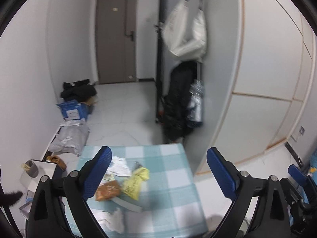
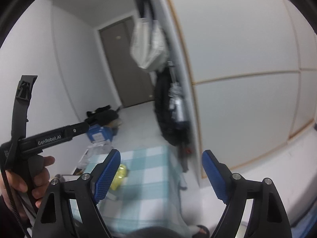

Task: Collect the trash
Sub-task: 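Move the left gripper back over the table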

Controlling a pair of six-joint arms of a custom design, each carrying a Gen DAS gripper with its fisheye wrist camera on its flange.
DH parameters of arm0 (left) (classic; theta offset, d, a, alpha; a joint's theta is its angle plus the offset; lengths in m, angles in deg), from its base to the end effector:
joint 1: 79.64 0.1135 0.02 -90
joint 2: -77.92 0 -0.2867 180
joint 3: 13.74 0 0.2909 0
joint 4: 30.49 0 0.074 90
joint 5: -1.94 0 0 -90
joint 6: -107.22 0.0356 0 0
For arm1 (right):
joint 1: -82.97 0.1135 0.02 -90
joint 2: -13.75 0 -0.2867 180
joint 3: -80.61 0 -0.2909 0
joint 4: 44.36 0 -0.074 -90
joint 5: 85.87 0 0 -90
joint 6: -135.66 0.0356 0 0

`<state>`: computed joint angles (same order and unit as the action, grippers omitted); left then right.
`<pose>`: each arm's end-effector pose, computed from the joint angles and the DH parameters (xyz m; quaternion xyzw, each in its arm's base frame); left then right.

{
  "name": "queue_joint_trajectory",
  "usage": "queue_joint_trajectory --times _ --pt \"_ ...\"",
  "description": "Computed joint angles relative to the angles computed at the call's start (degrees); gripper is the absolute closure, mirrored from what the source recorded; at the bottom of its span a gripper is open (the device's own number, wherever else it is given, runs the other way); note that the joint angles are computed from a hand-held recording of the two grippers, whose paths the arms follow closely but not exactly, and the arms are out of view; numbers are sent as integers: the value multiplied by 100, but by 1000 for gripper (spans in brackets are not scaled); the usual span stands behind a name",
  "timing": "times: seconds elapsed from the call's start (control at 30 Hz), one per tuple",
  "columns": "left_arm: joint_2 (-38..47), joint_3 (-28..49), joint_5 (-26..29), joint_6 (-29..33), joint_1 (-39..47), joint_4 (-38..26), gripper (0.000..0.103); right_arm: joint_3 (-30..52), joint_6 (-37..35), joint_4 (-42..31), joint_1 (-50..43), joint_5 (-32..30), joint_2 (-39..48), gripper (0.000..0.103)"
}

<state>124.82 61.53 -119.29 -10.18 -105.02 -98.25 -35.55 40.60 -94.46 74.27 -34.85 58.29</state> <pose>0.1532 -0.0522 0.3948 -0.1304 0.8685 0.0350 0.4769 0.1789 -0.0047 0.3587 -0.1387 0.8245 0.2322 0.4970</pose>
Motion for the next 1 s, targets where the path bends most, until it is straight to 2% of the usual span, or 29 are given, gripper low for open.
queue_joint_trajectory --times 0.07,0.13,0.2,0.27,0.37,0.43,0.53,0.63,0.73,0.8,1.0 --pt "-281 -116 499 251 653 126 8 -21 172 89 496 293 -74 16" --pt "-456 -243 759 372 1000 267 8 4 450 230 1020 633 -56 13" --pt "-658 -409 1093 614 1565 470 8 -26 662 397 1464 987 -57 5" --pt "-834 -587 1586 870 2265 620 7 -66 775 618 2027 1436 -4 4" --pt "-1037 -867 2122 1072 3175 760 6 -37 816 757 2561 1794 189 4" --pt "-966 -1073 3032 1356 4150 941 6 -27 884 968 2945 2006 416 4" --pt "-814 -1360 3811 1601 5008 1121 6 -47 915 1289 3437 2288 748 2" --pt "-754 -1656 4298 1832 5544 1227 6 13 913 1586 3856 2469 1226 2" --pt "-573 -2033 5107 2042 6212 1305 6 88 919 1825 4203 2587 1716 1" --pt "-466 -2214 5397 2287 6577 1171 6 126 927 1938 4370 2635 1973 1" --pt "197 -2367 5912 3162 6831 575 6 6 1048 2435 4489 2585 2791 1"
